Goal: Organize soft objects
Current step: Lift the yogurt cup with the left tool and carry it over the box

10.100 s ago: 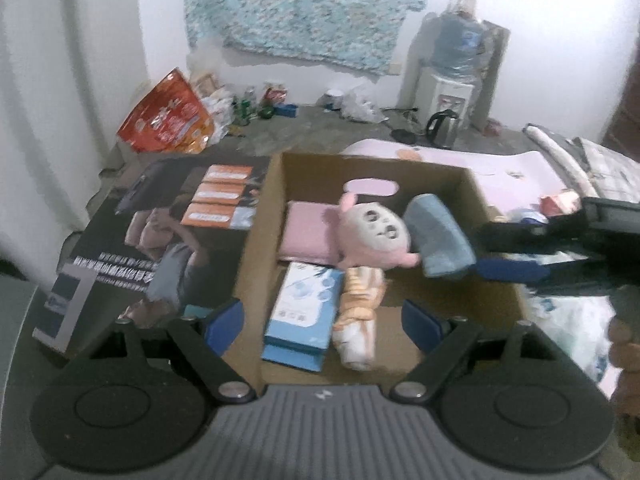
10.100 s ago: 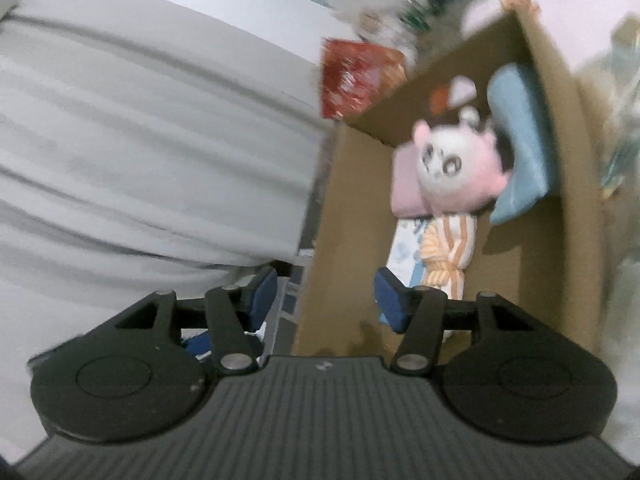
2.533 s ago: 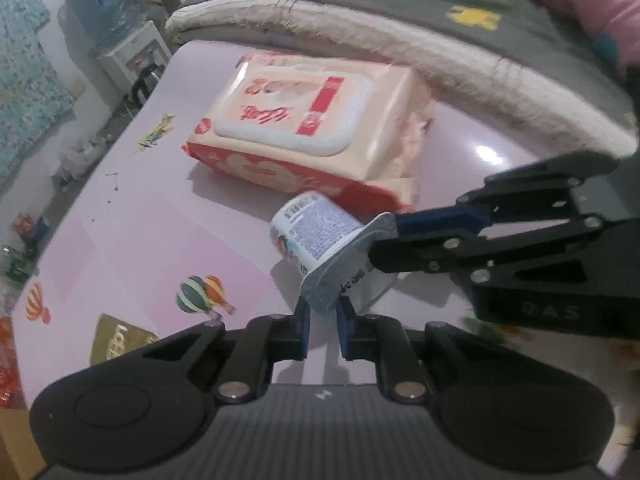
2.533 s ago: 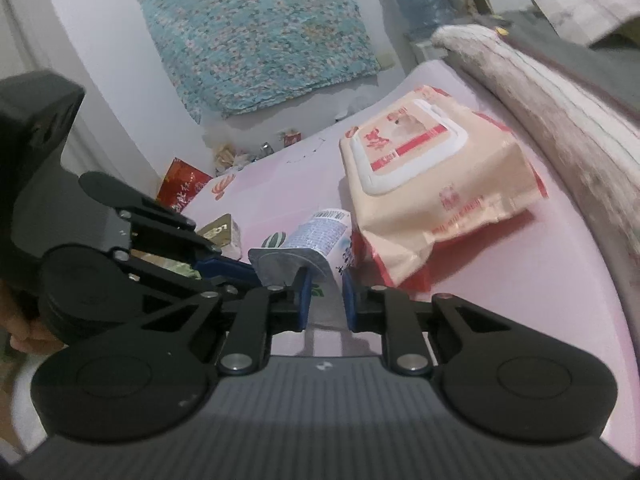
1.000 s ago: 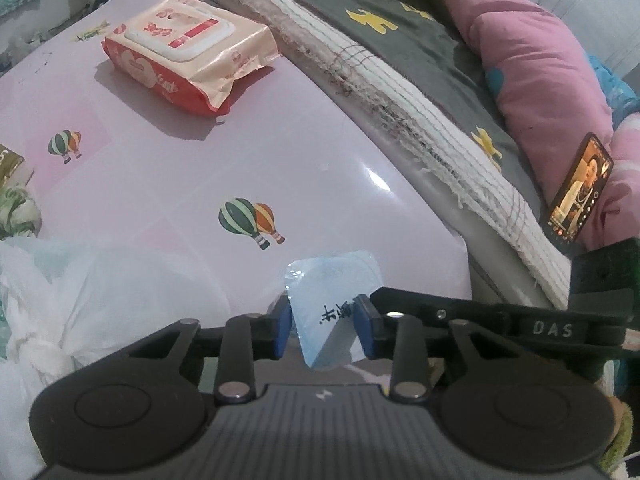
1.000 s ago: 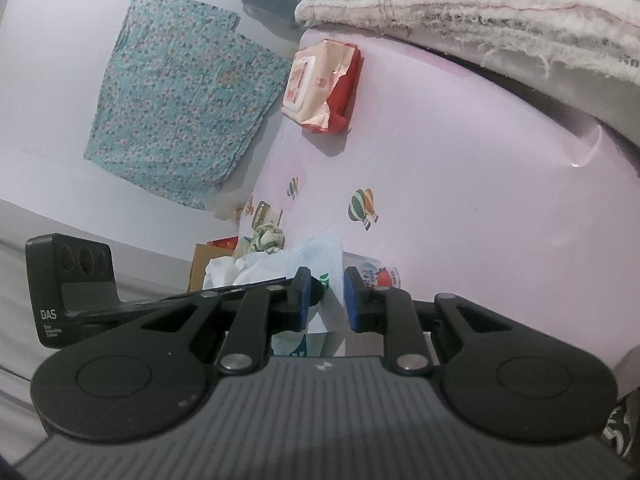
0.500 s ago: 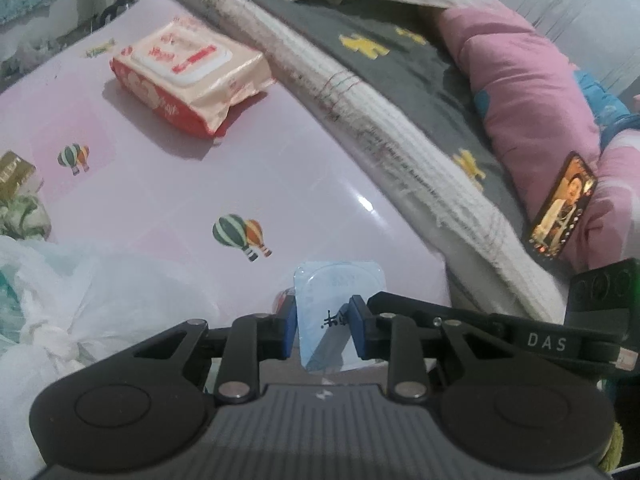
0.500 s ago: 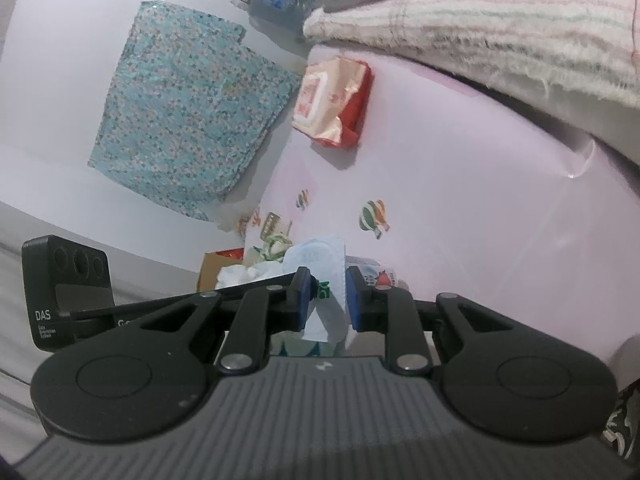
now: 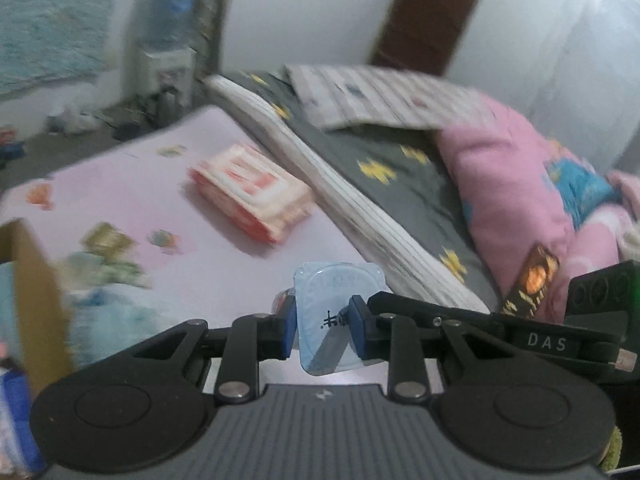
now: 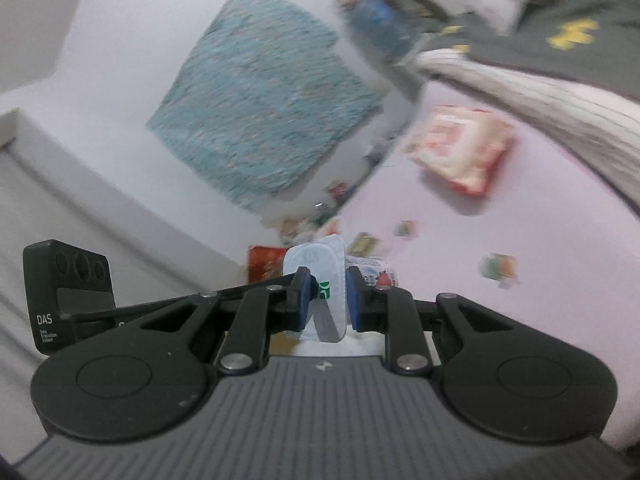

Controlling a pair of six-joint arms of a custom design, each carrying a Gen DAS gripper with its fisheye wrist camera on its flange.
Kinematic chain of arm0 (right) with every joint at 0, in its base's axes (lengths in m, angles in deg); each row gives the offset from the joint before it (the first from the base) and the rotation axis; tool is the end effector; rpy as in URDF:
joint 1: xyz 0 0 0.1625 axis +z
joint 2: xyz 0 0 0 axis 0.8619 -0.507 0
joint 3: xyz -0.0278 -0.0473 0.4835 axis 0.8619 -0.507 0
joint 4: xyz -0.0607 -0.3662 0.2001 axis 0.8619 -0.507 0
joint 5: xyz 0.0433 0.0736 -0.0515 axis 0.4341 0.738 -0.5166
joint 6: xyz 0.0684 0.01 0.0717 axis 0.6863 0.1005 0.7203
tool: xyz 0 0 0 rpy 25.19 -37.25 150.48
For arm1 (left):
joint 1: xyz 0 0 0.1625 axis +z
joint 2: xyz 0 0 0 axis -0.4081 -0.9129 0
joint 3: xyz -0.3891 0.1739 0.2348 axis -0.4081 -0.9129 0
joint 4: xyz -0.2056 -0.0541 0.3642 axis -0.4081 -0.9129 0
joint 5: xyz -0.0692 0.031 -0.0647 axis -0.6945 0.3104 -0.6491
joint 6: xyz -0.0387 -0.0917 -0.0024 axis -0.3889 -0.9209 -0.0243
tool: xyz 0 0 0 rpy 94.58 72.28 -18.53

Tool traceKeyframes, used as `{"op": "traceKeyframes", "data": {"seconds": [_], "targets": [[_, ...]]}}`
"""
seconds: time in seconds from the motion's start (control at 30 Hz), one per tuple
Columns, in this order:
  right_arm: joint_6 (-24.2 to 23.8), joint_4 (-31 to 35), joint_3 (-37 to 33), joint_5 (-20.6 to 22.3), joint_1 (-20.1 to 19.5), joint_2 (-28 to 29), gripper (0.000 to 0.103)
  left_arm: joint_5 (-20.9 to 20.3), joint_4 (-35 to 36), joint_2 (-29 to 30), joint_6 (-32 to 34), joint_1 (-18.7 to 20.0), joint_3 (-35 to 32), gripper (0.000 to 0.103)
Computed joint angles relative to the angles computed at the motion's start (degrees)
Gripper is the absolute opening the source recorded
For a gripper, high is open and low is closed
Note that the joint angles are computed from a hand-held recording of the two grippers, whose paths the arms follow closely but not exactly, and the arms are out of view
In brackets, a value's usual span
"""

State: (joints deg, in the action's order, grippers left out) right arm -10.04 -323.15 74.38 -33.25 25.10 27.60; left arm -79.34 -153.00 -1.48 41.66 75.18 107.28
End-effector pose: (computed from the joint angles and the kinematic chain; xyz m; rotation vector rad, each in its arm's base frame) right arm 0.0832 -0.5318 0.2498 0.3197 2.4939 -1.8355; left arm -0.4093 -0.7437 0.0637 1.4380 2.6363 -0.2141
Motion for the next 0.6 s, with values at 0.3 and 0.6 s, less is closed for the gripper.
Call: {"op": "traceKeyframes", "data": {"seconds": [0.3,0.6], "targets": [[-5.55,21.37,-18.09,1.86,8.78,6.53,0.02,5.22,-6.79,-7.24,-4.84,4.64,1.73,0.029],[-4.29,38.45,-31.35,-0.68,12.67,14.06,0.02,6.59,-3.92,-7.3,-11.22,10.57,-2.46,0.028]]}}
